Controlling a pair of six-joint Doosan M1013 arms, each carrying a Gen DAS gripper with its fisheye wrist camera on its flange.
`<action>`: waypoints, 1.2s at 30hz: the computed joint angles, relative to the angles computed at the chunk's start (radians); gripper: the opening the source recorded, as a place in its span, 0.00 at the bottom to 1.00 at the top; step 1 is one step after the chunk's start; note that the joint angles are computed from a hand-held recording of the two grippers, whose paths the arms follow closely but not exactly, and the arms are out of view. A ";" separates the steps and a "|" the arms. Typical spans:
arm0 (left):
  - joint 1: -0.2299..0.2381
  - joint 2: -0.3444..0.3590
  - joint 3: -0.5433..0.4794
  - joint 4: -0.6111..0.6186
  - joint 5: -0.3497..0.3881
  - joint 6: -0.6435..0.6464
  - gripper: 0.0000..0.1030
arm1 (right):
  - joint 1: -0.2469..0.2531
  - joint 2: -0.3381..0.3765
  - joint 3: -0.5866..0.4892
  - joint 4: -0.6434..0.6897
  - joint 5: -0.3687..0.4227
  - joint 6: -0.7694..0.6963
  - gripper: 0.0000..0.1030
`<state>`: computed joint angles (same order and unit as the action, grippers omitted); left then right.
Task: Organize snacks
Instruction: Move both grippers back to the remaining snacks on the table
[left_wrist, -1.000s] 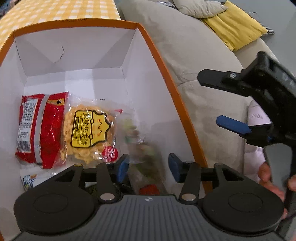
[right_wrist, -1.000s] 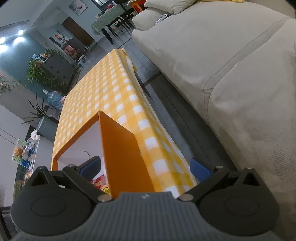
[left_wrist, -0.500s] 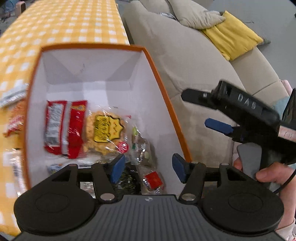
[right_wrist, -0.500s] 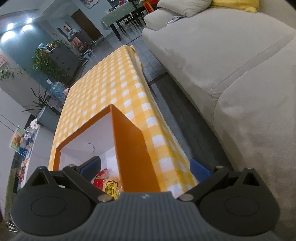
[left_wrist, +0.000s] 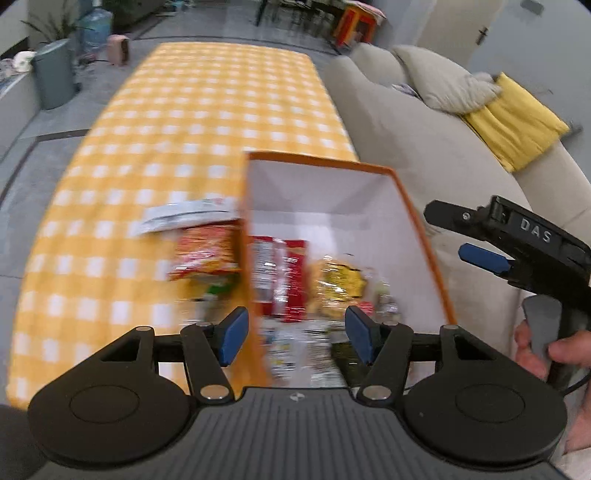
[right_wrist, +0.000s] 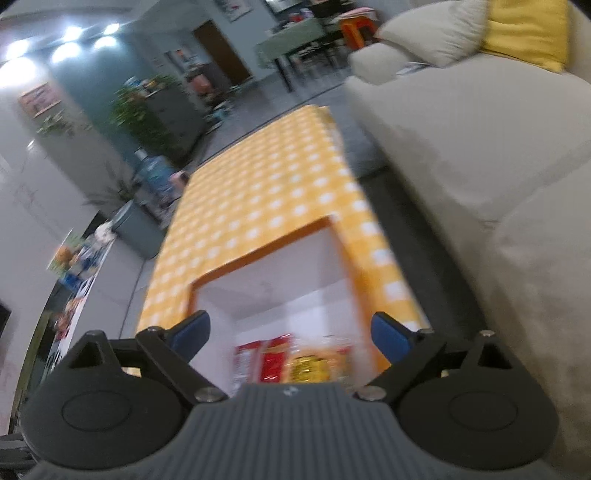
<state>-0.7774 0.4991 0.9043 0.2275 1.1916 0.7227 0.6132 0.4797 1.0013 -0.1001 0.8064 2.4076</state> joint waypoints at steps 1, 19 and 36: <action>0.003 -0.013 0.018 0.010 -0.003 -0.019 0.69 | 0.007 0.008 -0.015 0.008 0.002 -0.020 0.89; 0.071 -0.151 0.276 0.070 -0.072 -0.110 0.69 | 0.153 0.147 -0.270 0.010 0.209 -0.253 0.66; 0.139 -0.248 0.456 0.138 -0.179 -0.303 0.68 | 0.380 0.264 -0.229 -0.822 0.158 0.096 0.63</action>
